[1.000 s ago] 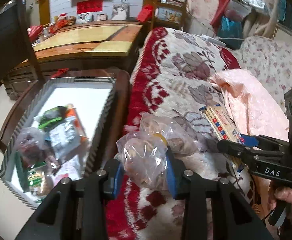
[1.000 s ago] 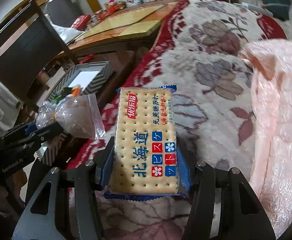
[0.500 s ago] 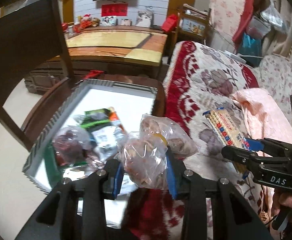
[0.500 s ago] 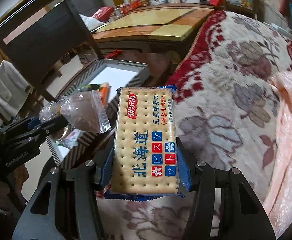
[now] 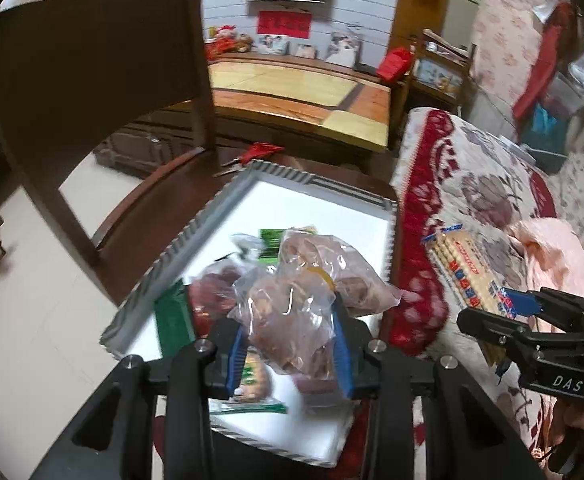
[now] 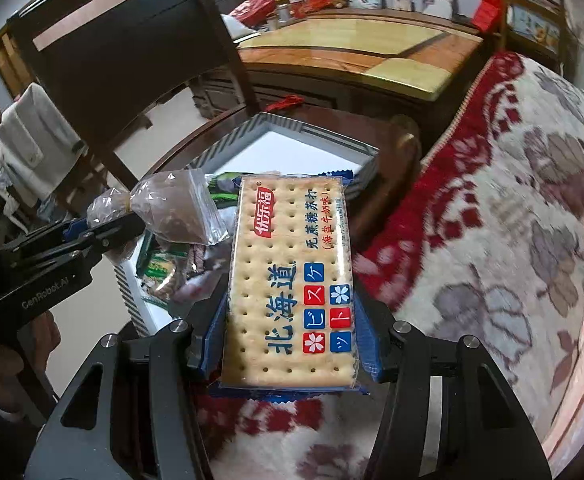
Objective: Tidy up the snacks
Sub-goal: 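Carry the dried fruit bag and cracker packet over the striped tray, then open both grippers to drop the bag and cracker packet into the tray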
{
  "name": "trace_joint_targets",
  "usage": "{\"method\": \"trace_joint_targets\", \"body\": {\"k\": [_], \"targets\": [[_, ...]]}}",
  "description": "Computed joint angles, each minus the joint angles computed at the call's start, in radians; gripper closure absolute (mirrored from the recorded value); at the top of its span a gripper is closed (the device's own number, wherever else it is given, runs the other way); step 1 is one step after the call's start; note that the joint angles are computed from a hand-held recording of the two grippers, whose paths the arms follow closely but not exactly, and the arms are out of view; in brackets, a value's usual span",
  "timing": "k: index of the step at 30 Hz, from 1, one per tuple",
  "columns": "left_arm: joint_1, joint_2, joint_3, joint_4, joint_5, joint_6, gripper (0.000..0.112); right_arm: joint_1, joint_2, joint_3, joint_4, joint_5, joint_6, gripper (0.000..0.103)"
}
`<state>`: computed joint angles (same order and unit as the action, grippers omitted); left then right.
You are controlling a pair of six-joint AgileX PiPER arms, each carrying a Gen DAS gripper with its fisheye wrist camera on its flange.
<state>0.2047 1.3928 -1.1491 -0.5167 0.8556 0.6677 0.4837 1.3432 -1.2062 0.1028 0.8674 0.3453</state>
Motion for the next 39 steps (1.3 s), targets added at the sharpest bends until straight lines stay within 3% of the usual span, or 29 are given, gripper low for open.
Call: {"method": "trace_joint_targets", "body": {"k": [17, 28, 30, 35, 39], "targets": [[0.036, 0.091, 0.015, 0.066, -0.061, -0.020, 0.074, 0.013, 0.378, -0.296, 0.029, 0.028, -0.050, 0.049], [0.009, 0.121, 0.027, 0.142, -0.110, -0.113, 0.069, 0.002, 0.476, -0.367, 0.146, 0.003, -0.087, 0.048], [0.003, 0.126, 0.026, 0.156, -0.112, -0.132, 0.066, 0.006, 0.480, -0.372, 0.152, 0.011, -0.087, 0.047], [0.003, 0.120, 0.030, 0.162, -0.114, -0.146, 0.041, 0.004, 0.431, -0.325, 0.154, -0.028, -0.088, 0.039], [0.017, 0.095, 0.049, 0.143, -0.125, -0.130, 0.032, 0.002, 0.383, -0.289, 0.153, -0.027, -0.077, 0.036]]}}
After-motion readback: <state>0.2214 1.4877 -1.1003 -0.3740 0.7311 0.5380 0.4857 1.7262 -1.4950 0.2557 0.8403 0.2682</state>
